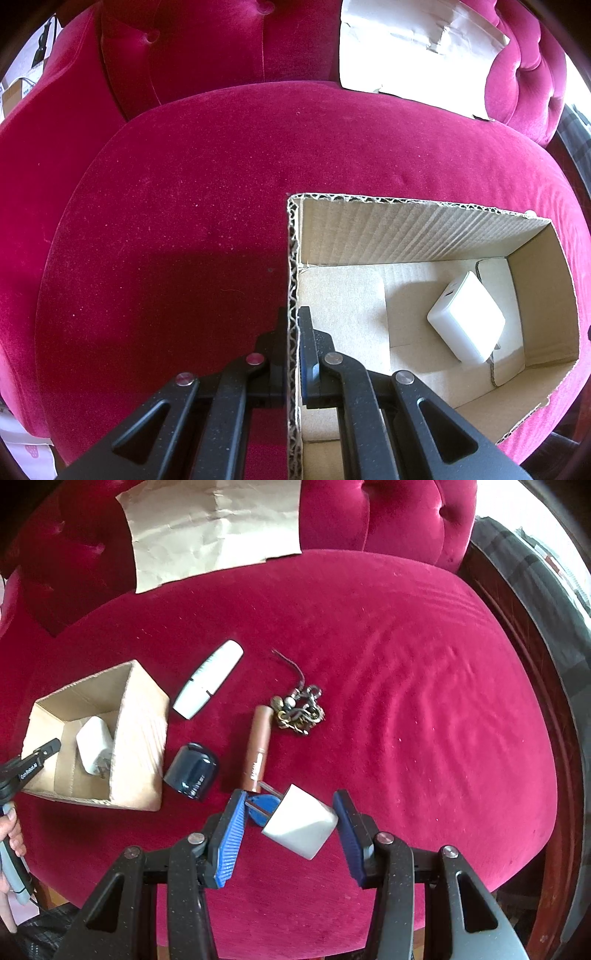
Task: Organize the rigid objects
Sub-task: 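Carry the white plug adapter into the box and release it beside the charger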
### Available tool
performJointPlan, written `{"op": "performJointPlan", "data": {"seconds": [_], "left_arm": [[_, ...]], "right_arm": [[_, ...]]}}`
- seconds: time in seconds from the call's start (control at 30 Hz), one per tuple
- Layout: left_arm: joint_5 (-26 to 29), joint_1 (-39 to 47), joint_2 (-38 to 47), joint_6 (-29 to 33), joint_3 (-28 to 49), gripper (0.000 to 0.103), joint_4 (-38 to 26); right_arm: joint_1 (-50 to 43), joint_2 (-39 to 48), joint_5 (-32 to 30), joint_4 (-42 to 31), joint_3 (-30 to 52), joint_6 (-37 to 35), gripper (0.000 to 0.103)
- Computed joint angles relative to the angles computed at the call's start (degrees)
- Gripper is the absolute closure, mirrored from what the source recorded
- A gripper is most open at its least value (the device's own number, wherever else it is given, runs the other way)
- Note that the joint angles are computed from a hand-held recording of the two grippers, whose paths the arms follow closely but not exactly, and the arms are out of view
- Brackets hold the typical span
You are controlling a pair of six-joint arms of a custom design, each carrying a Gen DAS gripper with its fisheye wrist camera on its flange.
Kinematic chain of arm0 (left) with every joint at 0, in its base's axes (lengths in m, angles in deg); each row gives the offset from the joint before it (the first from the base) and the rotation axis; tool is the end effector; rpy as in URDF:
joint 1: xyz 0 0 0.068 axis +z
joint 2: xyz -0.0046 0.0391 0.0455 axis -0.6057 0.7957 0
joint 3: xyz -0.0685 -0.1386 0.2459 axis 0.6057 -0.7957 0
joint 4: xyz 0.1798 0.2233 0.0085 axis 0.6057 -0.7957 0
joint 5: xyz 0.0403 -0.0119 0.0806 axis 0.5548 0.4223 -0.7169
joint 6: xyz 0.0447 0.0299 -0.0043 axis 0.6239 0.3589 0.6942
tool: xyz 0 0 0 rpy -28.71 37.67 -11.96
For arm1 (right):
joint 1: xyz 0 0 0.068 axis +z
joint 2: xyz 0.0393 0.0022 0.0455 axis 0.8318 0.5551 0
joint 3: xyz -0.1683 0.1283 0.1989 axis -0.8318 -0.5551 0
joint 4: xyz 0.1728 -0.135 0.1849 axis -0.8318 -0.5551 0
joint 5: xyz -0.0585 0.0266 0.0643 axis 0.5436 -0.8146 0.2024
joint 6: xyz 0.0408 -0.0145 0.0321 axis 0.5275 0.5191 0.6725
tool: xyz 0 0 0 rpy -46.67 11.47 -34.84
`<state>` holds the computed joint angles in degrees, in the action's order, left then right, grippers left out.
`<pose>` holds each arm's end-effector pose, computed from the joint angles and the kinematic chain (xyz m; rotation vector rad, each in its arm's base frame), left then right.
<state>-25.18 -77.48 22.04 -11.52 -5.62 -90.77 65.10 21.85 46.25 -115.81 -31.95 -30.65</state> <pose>0.2092 -0.1609 0.1682 -0.2621 2.6919 0.0768 0.2189 0.0343 0.2122 -0.1945 2.7510 0.0542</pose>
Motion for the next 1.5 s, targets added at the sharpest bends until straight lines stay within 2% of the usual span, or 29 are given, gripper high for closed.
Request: {"op": "performJointPlan", "data": {"seconds": [0.67, 1.5], "left_arm": [[0.5, 0.9, -0.5, 0.7, -0.8, 0.1, 0.9], [1.2, 1.8, -1.6, 0.8, -1.5, 0.1, 1.1]], "right_arm": [[8.6, -0.3, 3.5, 0.3, 4.8, 5.3, 0.053], [23.3, 4.7, 2.8, 4.0, 9.6, 14.1, 0.053]]}}
